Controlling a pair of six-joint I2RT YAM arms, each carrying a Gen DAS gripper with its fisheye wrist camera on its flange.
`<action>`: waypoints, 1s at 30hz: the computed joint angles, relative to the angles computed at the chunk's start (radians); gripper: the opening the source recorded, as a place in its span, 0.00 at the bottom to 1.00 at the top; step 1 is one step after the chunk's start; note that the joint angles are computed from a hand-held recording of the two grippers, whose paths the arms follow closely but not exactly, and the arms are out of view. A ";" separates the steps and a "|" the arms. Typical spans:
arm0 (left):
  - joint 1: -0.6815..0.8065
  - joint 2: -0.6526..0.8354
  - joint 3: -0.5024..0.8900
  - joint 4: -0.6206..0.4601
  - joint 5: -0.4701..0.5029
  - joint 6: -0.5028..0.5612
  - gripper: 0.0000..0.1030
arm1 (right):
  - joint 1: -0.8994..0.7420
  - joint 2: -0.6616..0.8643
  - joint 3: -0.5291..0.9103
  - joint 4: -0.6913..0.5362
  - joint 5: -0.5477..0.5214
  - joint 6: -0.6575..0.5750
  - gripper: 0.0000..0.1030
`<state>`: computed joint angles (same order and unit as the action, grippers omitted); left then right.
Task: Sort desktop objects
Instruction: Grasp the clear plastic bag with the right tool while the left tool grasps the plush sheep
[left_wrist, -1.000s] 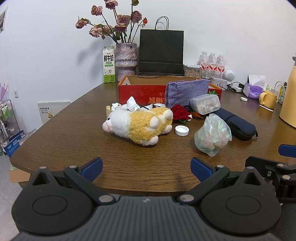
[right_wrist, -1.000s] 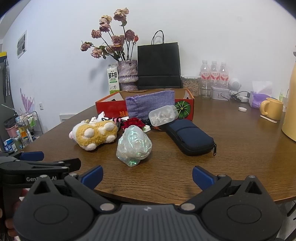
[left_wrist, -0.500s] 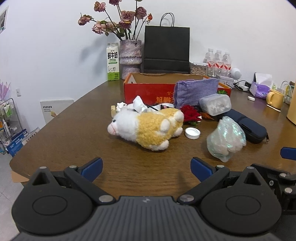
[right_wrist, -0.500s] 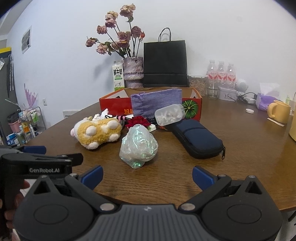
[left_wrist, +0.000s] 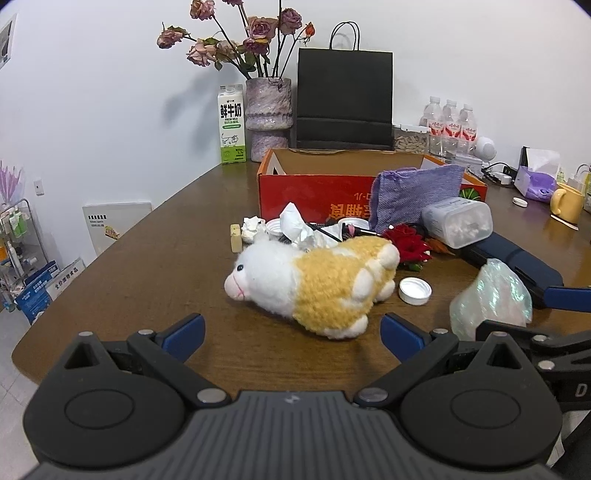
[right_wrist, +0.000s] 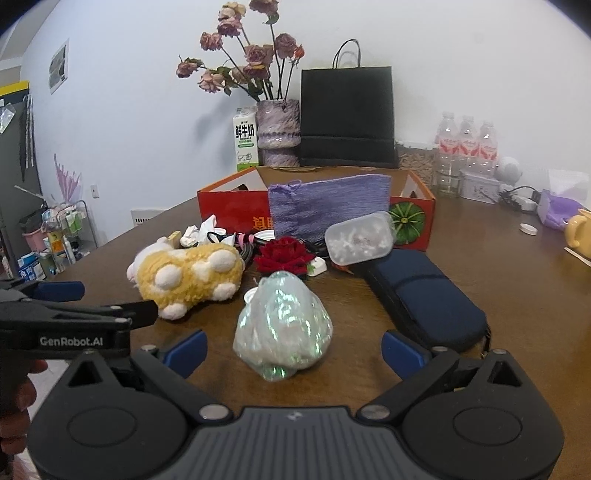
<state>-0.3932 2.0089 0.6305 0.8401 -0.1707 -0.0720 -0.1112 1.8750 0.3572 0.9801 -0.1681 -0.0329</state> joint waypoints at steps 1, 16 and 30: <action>0.006 0.003 0.006 -0.002 0.008 0.003 1.00 | 0.003 0.009 0.020 -0.016 -0.001 -0.002 0.94; 0.050 0.004 0.126 -0.111 0.065 0.001 1.00 | -0.050 0.059 0.170 -0.155 -0.113 -0.003 0.39; 0.103 0.080 0.413 -0.487 0.038 -0.238 1.00 | -0.080 0.038 0.187 -0.151 -0.130 0.021 0.41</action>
